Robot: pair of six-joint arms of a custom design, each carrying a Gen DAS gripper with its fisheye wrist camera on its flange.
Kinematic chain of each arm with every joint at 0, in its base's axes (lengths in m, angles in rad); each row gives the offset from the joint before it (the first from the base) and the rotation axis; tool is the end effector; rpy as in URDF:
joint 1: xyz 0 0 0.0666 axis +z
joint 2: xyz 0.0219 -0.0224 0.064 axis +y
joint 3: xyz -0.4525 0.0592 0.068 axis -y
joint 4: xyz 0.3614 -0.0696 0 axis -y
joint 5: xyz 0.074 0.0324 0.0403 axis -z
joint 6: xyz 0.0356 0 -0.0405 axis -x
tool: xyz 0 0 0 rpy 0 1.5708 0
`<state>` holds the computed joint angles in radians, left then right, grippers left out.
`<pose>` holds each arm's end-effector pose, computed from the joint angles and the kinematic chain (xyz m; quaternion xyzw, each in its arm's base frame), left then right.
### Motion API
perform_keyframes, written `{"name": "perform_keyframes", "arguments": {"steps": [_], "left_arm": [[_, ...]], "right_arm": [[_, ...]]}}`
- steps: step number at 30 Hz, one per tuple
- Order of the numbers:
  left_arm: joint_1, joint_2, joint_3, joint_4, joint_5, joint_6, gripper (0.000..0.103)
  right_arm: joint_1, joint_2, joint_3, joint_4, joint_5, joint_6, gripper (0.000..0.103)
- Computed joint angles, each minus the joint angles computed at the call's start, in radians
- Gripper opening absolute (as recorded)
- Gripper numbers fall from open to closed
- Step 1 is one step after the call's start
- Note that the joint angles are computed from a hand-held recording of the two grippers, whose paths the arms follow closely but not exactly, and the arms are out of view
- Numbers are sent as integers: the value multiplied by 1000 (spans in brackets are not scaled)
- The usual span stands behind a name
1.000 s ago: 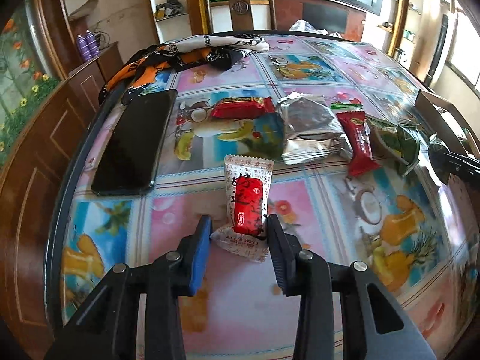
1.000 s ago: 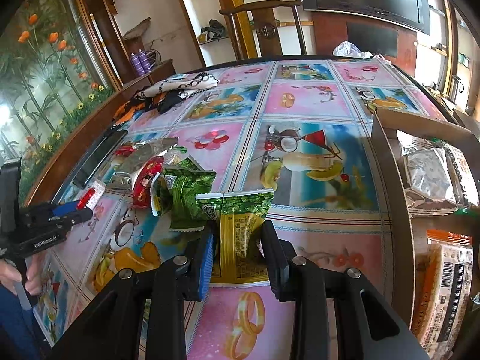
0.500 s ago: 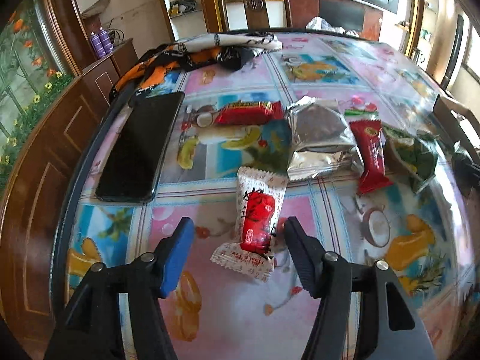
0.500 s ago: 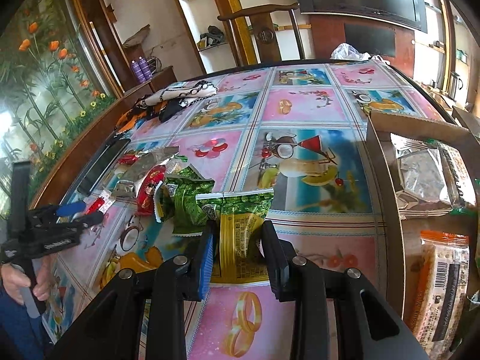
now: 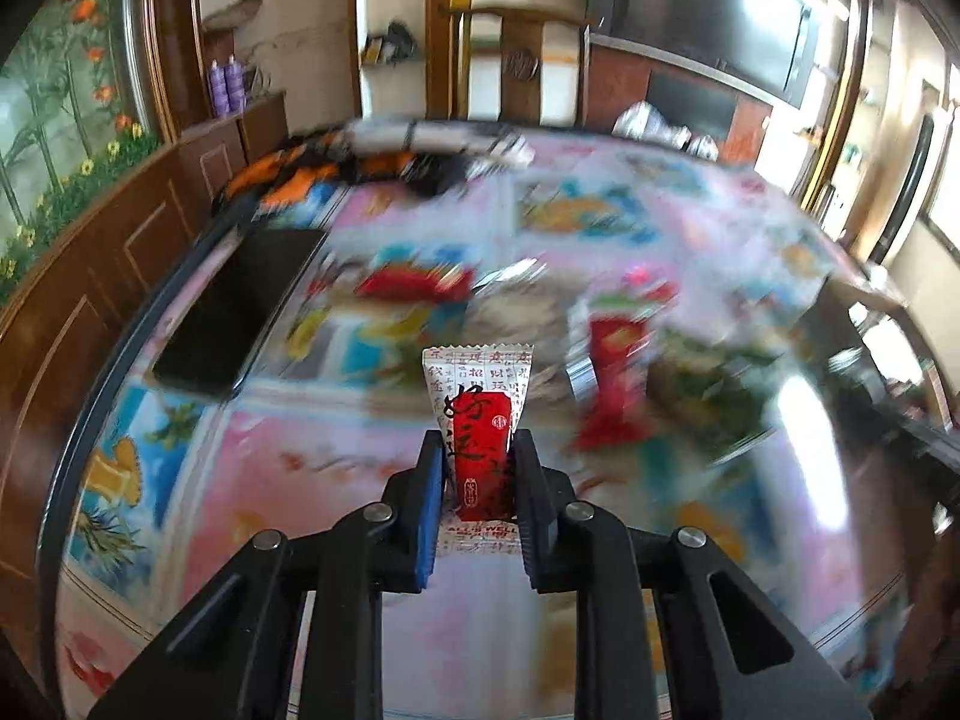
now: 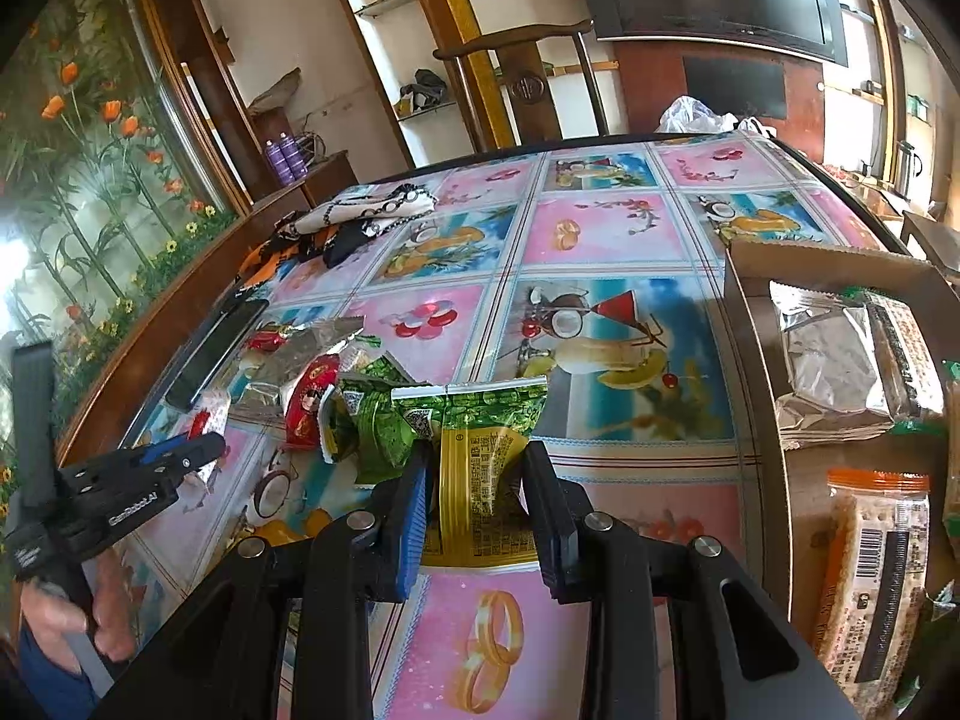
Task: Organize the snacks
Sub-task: 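Carry both snacks into the cardboard box and lower them inside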
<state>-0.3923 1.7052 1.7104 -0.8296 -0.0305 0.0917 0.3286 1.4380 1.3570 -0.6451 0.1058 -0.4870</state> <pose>0.5414 -0.2232 0.4912 0.1339 0.9214 -0.0736 0.3573 0.4474 0.1482 0.4861 0.0937 0.9063 0.1181 0.3949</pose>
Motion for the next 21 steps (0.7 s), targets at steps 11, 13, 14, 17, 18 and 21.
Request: {"name": "perform_keyframes", "arguments": {"steps": [11, 13, 14, 17, 18, 21], "left_arm": [[-138, 5, 6, 99, -12, 22, 21], [-143, 2, -6, 110, -27, 3, 21], [-145, 0, -10, 113, -32, -1, 21], [-138, -2, -14, 111, -14, 9, 21], [-137, -4, -16, 111, -10, 6, 21], [-140, -16, -32, 130, -13, -5, 21]], "right_arm": [[-25, -23, -16, 22, 18, -27, 33], [-31, -28, -20, 27, 16, -35, 33], [-33, -30, -21, 29, 15, -36, 33], [-37, -34, -23, 32, 18, -42, 33], [-39, -37, -25, 37, 17, -44, 33], [-52, -51, -39, 54, 18, -58, 33]]}}
